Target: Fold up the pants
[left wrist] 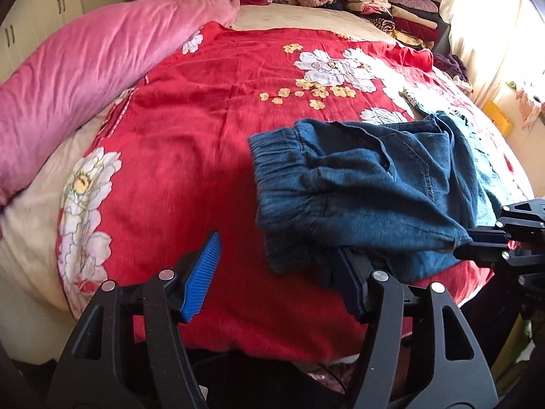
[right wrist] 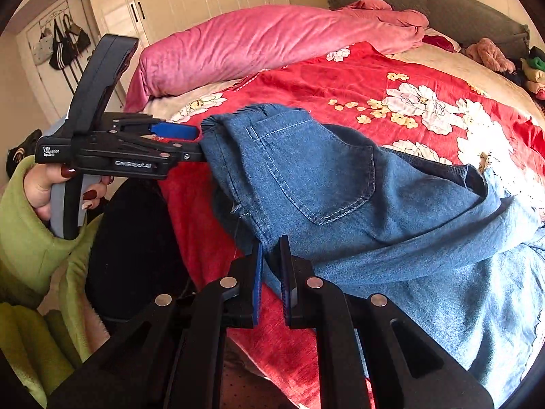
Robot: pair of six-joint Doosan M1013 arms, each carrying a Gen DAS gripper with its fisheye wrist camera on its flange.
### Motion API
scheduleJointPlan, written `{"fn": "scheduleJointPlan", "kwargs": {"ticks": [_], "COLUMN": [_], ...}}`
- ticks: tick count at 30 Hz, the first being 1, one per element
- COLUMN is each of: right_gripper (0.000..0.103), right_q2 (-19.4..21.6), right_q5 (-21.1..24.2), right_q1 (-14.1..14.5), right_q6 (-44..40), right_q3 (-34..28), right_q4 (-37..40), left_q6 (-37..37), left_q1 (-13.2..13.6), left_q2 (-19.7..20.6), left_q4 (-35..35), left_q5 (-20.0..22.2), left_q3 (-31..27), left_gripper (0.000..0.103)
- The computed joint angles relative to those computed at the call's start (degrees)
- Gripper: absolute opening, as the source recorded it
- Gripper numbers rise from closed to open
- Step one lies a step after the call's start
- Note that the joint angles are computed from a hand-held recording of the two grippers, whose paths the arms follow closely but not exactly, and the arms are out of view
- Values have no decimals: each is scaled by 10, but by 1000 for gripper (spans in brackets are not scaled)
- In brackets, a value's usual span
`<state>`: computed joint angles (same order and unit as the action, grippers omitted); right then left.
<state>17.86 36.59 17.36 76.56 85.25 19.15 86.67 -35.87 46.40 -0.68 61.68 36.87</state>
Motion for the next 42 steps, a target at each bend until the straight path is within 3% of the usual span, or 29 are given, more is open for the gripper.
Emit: {"fn": "scheduleJointPlan", "kwargs": {"ticks": [3,5,8,11,16,20,23,26,31,38,42], "right_gripper": [8,9,9,11,21,31,32,34,35,56,60], "right_q2": [5,8,11,10,-6,-13,9,36,30,0,-19], "right_q5": [13,19,24,29,17,-19,24,89,79,24,2], "right_q1": [7,9,10,12,4,-2,6,7,5,-1,-7], "right_q6": [25,23,26,32,11,46,140,178,168,206,265], "right_q3": [-5,-6,-8,-7,-1,7,-15,-32,-27,-4,13], "right_q4": [-35,-37,-38,-44,-15,-21,-110,-119,-115,-124,-168], "left_q6": [-28,-24,-2,21,16,20,17,20,9,0,-4], "left_q1": [1,3,-4,-13,-24,-24,-24,-24,-25,-21,-23], "left_q2": [-17,-36,-38,-11,37,32,34,34,36,23,15], "left_q4": [3,-18,-31,-40,5,16,22,17,22,-5,-9], "left_q5": [-8,-47,-71,-47,20,9,9,9,10,-4,-15], "left_q3": [22,45,39,-2,-58,-42,-41,-40,-45,-32,-25], "left_gripper": [54,52,51,48,42,42,42,42,43,49,53]}}
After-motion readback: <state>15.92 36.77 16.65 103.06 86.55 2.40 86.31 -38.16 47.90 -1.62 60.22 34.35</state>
